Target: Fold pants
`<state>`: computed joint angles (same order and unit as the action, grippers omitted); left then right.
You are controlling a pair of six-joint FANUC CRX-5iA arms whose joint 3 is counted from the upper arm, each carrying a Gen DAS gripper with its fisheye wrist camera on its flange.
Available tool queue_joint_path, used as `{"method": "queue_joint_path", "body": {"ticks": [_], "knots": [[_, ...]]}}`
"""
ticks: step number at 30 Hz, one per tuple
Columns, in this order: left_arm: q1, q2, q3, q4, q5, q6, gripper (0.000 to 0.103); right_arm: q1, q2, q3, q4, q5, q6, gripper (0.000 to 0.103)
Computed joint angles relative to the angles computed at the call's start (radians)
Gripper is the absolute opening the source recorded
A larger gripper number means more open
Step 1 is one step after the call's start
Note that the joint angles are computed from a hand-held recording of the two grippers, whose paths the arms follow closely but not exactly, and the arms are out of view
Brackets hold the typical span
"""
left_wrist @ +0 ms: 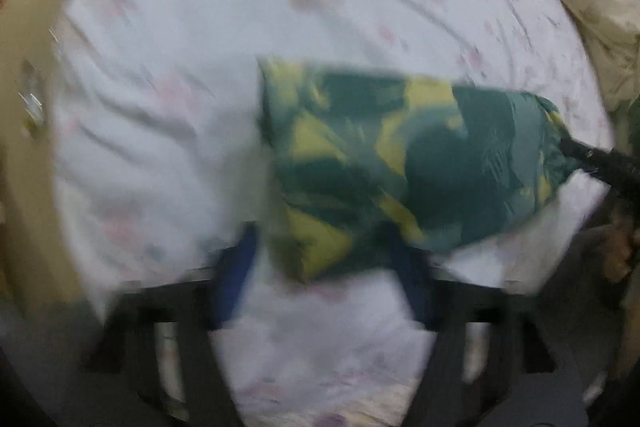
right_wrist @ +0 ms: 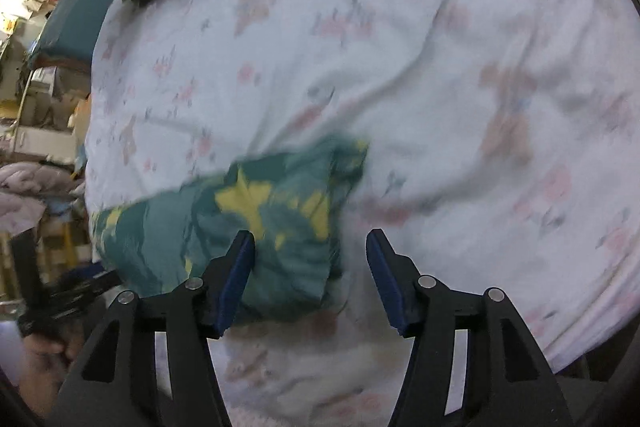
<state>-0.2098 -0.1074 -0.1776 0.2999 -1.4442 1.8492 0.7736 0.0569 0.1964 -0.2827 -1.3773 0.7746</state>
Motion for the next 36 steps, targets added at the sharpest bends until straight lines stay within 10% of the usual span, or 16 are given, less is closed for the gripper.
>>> {"method": "queue_joint_path", "body": {"ticks": [1,3,13,19,21,25,27,30,36], "knots": [[0.031,-0.006,-0.050,0.086,0.017,-0.031,0.011,-0.016,-0.002,0.001,-0.067,0.001,0.027,0.045],[0.036,-0.007,-0.044,0.102,0.028,-0.065,0.002,0.001,-0.003,0.009,-0.083,-0.010,0.049,0.017],[0.061,-0.027,0.033,-0.048,0.052,-0.013,0.001,0.045,0.017,0.037,-0.082,0.002,0.139,0.010],[0.011,0.037,0.043,-0.048,-0.039,-0.015,0.014,0.115,0.065,0.037,0.118,-0.122,0.045,0.043],[-0.017,0.031,0.078,-0.107,-0.067,0.028,0.039,0.125,0.046,0.022,0.182,-0.115,0.006,0.045],[-0.048,-0.036,0.157,-0.285,-0.032,0.143,0.051,0.134,-0.012,-0.023,0.260,-0.046,-0.070,0.047],[-0.059,-0.068,0.171,-0.360,0.007,0.257,0.070,0.128,-0.038,-0.046,0.264,0.015,-0.094,0.067],[0.018,-0.130,0.063,-0.222,0.174,0.272,0.085,0.083,-0.050,-0.063,0.164,0.114,-0.097,0.089],[-0.018,0.001,0.022,-0.087,0.168,0.191,0.085,0.029,0.066,0.014,-0.021,0.054,-0.004,0.089]]}}
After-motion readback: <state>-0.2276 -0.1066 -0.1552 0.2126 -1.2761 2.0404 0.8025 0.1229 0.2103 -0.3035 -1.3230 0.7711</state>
